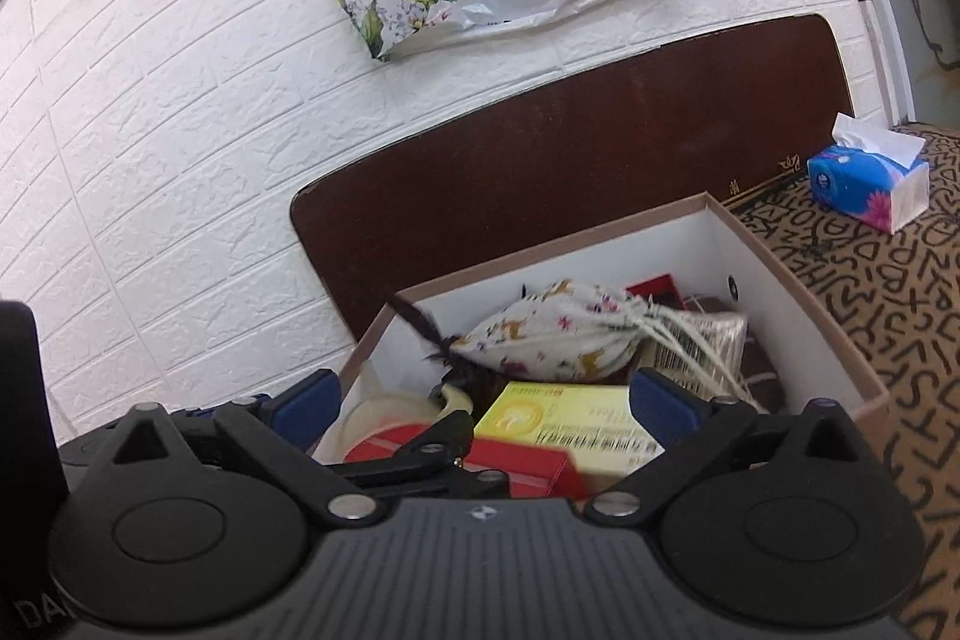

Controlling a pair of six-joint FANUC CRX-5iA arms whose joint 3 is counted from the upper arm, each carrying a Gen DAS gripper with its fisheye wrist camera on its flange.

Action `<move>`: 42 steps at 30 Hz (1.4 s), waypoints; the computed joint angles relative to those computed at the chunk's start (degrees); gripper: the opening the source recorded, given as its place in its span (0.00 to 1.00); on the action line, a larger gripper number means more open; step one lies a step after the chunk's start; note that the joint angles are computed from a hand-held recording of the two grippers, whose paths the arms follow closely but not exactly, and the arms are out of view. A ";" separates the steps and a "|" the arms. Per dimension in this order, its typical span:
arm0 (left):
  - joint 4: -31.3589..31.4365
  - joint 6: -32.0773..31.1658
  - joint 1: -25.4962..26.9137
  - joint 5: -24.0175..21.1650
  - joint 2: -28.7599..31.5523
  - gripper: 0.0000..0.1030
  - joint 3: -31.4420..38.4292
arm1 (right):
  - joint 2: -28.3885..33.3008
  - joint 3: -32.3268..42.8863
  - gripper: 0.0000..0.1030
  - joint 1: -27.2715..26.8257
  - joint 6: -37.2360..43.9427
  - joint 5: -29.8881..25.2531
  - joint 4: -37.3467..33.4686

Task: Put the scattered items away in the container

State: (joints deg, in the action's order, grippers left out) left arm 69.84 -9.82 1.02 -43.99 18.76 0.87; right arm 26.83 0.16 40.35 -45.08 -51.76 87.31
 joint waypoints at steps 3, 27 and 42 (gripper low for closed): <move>0.77 -0.34 1.90 -0.89 -1.45 1.00 -1.68 | 0.60 1.20 1.00 2.49 1.54 -2.58 -1.75; -8.08 10.26 10.23 -5.53 -7.12 1.00 -6.14 | 3.02 4.60 1.00 12.55 9.29 -9.37 -7.58; -5.73 5.57 10.95 -8.86 -5.54 1.00 -6.47 | 2.84 3.49 1.00 12.16 9.12 -5.74 -7.21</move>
